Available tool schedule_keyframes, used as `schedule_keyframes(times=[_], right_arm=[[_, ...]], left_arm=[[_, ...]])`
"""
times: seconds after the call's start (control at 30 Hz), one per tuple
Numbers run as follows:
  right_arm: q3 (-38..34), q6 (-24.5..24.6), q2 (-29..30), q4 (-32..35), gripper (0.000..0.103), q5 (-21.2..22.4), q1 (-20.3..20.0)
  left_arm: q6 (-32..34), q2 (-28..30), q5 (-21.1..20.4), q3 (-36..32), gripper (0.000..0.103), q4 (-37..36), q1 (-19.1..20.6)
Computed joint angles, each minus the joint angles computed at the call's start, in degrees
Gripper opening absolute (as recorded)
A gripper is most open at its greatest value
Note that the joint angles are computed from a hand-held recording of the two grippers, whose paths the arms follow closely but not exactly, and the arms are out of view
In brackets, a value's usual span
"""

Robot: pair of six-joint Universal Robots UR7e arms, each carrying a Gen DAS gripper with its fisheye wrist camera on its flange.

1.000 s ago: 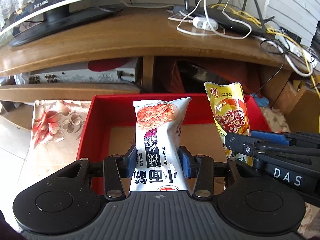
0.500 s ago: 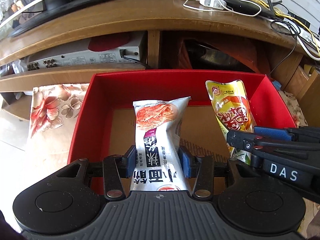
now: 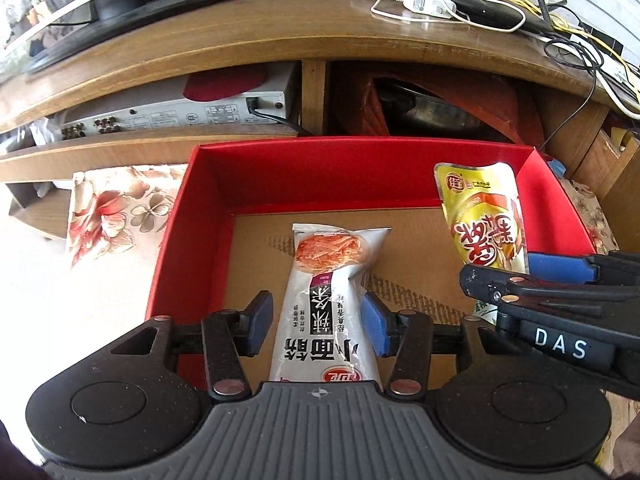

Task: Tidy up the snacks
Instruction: 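Lower and release the white bag and yellow pouch into the red box, then grasp the blue wafer biscuit with the left gripper while the right gripper reaches the steamed bun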

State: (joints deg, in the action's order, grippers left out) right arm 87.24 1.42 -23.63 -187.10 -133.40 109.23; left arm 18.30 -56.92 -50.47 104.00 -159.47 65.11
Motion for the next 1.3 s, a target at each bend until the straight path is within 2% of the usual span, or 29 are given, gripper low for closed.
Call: schedule_keyframes(times=[0.37, 0.7, 0.9, 1.3], right_arm=[[0.88, 1.11, -0.75, 0.71, 0.057, -1.99, 0.74], [2.68, 2.60, -2.26, 1.09, 0.070, -1.79, 1.24], [3.19, 2.62, -2.62, -0.04, 0.072, -1.83, 1.66], [7.81, 3.21, -4.88, -3.70, 0.074, -1.52, 5.21]], left_arm=[[0.16, -1.26, 0.07, 1.27, 0.064, -0.36, -0.61], [-0.37, -3.79, 0.13, 3.05, 0.070, -0.54, -1.29], [-0.67, -5.31, -1.02, 3.70, 0.075, -0.21, -1.45], [-2.47, -13.18, -2.91, 7.87, 0.080, 4.02, -1.58]])
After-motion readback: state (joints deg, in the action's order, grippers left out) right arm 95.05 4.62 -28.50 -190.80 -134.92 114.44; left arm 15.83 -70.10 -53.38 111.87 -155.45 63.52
